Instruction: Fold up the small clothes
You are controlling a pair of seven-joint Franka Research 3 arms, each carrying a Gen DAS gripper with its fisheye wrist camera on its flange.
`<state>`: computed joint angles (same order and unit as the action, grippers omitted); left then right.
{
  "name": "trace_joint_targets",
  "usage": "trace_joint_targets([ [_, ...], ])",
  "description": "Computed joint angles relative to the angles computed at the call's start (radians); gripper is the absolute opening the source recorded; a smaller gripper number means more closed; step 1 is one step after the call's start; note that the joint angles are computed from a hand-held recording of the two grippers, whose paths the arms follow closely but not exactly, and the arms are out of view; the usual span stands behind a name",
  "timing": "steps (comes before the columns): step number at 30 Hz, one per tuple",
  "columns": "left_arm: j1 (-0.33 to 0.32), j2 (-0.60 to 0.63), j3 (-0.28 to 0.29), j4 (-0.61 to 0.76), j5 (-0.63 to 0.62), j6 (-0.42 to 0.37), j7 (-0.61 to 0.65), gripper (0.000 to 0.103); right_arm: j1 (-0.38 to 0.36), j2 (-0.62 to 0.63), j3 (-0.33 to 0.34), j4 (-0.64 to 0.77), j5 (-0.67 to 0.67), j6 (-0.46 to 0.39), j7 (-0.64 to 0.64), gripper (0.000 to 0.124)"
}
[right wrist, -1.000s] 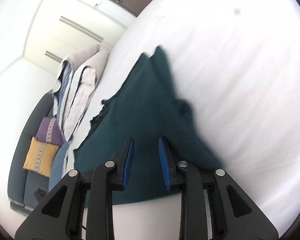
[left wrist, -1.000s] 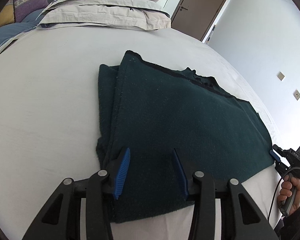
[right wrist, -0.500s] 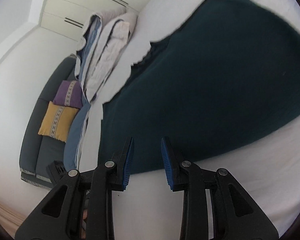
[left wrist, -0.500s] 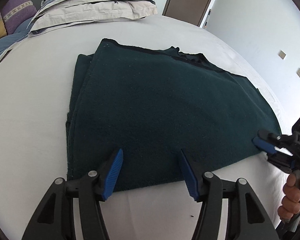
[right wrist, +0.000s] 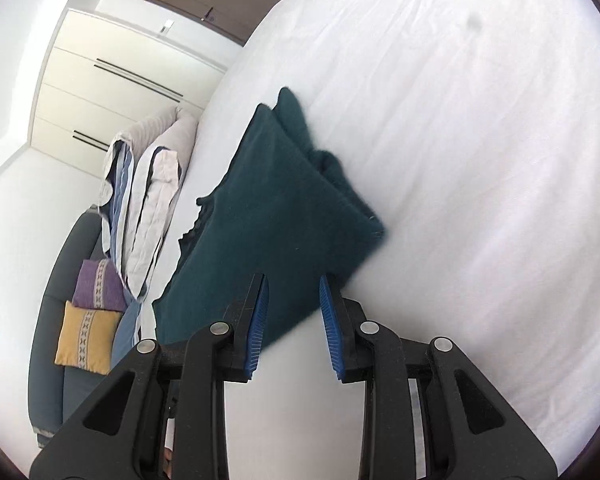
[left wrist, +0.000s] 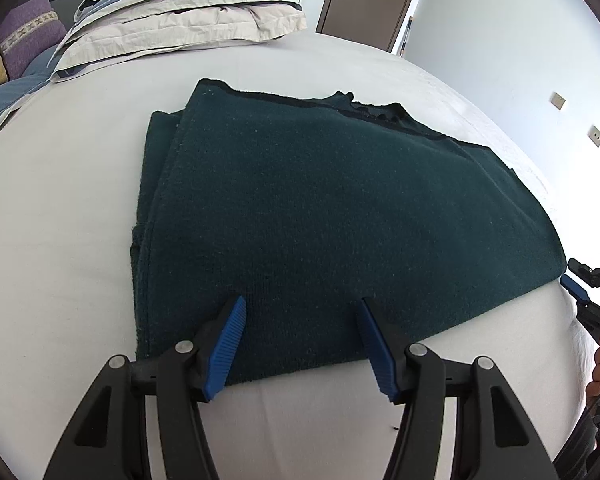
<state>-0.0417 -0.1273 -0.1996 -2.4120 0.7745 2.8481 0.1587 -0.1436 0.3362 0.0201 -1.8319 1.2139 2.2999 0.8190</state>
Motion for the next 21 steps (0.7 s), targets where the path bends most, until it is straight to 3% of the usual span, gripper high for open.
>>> trace_joint_targets([
  [3, 0.001, 0.0, -0.003, 0.002, 0.015, -0.007, -0.009, 0.061, 0.012, -0.026, 0.006, -0.022, 0.005, 0.016, -0.026, 0.028],
  [6, 0.001, 0.001, -0.001, 0.001, 0.019, 0.0, -0.014, 0.061, 0.008, -0.05, 0.0, -0.026, -0.012, -0.039, -0.063, 0.028],
  [10, 0.003, -0.002, 0.0, -0.004, 0.025, 0.009, -0.021, 0.061, 0.056, -0.058, 0.018, 0.0, -0.051, -0.081, -0.09, 0.028],
  [11, 0.005, -0.003, 0.0, -0.006, 0.028, 0.014, -0.024, 0.061, 0.068, -0.058, 0.022, 0.009, -0.06, -0.093, -0.095, 0.031],
  [13, 0.007, -0.012, 0.004, -0.019, 0.024, 0.036, -0.025, 0.061, 0.09, -0.059, 0.03, 0.023, -0.074, -0.105, -0.1, 0.05],
  [16, 0.016, -0.061, 0.025, -0.078, -0.043, 0.132, -0.015, 0.061, 0.128, -0.041, 0.048, 0.066, -0.096, -0.124, -0.109, 0.051],
  [21, 0.184, -0.213, -0.056, -0.184, 0.016, 0.217, -0.156, 0.061, 0.179, 0.028, 0.081, 0.178, -0.136, -0.173, -0.104, 0.051],
])
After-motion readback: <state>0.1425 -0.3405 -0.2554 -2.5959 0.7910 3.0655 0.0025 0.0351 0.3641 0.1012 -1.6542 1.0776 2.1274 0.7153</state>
